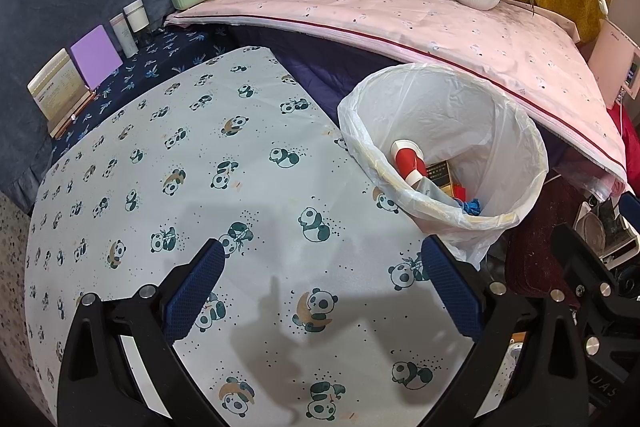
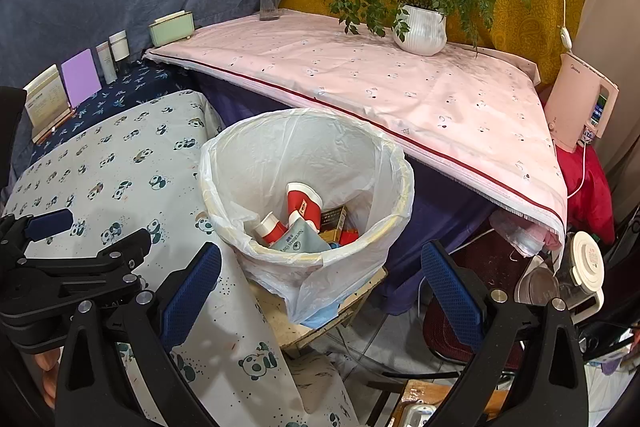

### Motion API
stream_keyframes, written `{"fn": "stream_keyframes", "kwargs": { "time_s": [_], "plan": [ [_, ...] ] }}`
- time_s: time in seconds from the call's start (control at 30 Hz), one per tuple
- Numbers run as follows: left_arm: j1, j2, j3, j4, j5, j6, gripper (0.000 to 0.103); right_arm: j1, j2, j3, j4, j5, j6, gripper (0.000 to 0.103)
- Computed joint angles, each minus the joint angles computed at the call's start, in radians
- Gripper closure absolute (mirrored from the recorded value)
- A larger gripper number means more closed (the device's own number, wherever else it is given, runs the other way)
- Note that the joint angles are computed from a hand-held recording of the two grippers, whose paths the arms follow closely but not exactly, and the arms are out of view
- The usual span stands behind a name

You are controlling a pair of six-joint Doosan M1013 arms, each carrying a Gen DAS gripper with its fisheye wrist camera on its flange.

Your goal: Collect trash

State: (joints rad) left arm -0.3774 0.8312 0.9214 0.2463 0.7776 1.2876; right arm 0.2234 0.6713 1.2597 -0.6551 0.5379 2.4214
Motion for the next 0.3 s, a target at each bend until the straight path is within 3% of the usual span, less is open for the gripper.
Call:
{"fn": "stream_keyframes", "kwargs": {
  "time_s": [0.3],
  "plan": [
    [0.005, -0.006, 0.010, -0.024, -0.022, 0.027, 0.009, -0.002, 0.000, 0.003, -0.003, -0.004, 0.004, 0.006]
  ]
}}
